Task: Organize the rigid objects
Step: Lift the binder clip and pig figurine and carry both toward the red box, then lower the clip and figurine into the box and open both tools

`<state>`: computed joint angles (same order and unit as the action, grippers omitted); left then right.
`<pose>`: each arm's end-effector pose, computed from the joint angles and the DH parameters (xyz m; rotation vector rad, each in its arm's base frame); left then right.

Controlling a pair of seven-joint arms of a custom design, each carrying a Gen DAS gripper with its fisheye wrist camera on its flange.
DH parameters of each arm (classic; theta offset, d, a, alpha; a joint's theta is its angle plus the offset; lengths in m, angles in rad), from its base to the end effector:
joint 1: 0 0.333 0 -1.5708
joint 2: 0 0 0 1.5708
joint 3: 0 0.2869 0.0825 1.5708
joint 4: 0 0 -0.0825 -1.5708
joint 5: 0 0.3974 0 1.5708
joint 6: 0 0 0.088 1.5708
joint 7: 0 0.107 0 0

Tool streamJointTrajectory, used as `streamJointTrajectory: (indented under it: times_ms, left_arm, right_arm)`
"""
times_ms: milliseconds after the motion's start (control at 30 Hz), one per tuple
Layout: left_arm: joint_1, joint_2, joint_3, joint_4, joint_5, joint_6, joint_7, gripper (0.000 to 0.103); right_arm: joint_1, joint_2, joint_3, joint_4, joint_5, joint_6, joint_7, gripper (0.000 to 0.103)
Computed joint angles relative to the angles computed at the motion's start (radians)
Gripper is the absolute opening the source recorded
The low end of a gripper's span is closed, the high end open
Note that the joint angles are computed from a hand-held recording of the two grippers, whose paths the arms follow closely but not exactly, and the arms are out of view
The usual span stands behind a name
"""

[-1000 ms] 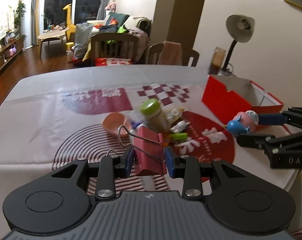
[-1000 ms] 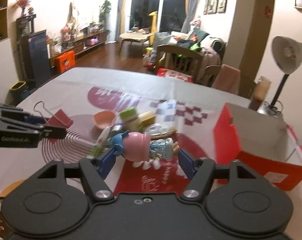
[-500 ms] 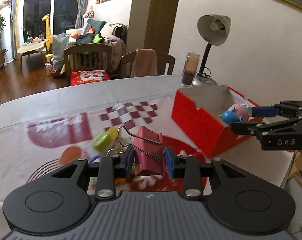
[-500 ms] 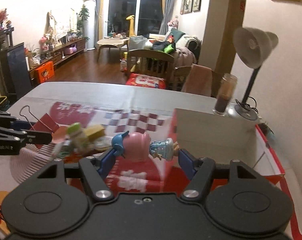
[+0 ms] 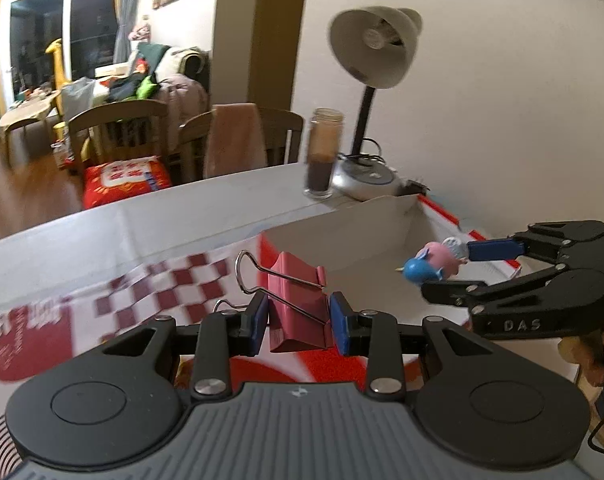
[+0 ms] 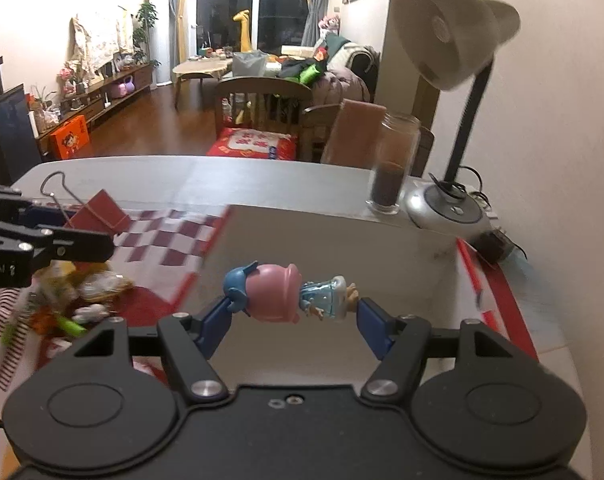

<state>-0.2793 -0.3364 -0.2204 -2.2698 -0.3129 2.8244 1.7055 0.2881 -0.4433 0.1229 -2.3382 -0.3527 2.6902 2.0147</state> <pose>0.4619 -0.2463 0.5627 -1.4004 2.1245 -1.1073 0.4447 0.2130 0.5629 -1.9042 1.5063 -0.7425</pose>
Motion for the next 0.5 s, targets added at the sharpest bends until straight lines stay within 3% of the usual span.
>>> streamJointTrajectory:
  times_ms: [100, 233, 500]
  left_arm:
    - [0.023, 0.105, -0.045, 0.104, 0.071, -0.017, -0.055, 0.033]
    - [0.011, 0.250, -0.064, 0.253, 0.154, -0.072, -0.099, 0.033]
    - [-0.052, 0.492, -0.044, 0.512, 0.275, -0.223, -0.177, 0.033]
  right_arm:
    - [-0.003, 0.020, -0.040, 0.005, 0.024, -0.001, -0.047, 0.068]
    - [0.002, 0.052, -0.081, 0.015, 0.081, -0.012, -0.132, 0.068]
    - [0.001, 0.134, -0.128, 0.073, 0.196, -0.072, -0.328, 0.068]
